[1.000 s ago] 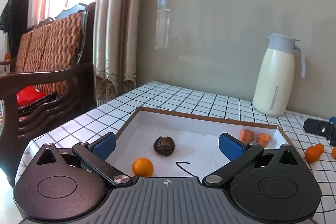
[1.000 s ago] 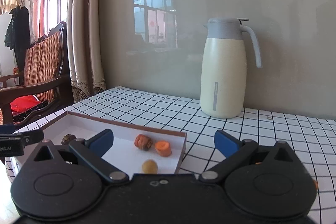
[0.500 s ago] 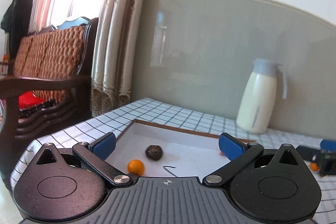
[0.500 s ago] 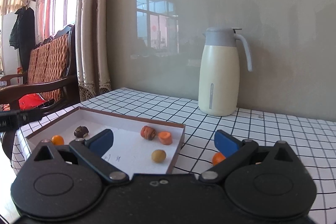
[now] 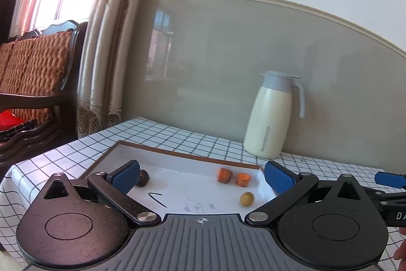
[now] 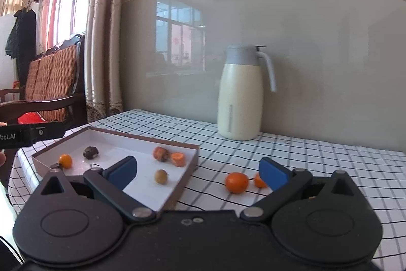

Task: Organize fruits
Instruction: 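Move both tools back toward the oranges and carrot piece on the table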

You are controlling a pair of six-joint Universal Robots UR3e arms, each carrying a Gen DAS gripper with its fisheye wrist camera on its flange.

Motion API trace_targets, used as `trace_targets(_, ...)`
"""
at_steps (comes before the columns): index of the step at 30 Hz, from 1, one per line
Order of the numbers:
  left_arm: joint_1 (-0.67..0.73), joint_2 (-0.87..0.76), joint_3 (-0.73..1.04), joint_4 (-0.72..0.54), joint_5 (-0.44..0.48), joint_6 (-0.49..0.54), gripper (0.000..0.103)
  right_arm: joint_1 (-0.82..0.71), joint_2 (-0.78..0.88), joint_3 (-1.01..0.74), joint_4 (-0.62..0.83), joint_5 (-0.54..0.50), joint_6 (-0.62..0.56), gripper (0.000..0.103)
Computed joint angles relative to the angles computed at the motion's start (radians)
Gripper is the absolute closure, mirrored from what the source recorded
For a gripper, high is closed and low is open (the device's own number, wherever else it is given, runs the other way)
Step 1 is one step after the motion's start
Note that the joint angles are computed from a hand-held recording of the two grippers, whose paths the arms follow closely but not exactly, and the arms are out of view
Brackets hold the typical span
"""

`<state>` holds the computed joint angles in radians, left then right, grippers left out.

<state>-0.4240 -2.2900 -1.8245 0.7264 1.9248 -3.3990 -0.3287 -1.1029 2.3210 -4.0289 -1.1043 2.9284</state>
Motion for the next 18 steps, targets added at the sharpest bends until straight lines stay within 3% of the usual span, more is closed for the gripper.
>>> trace_targets(18, -0.159, -0.126, 0.266, -0.118, 0.053, 0.140, 0.000, -0.236, -0.040, 0.225, -0.187, 0.095, -0.084, 0.006)
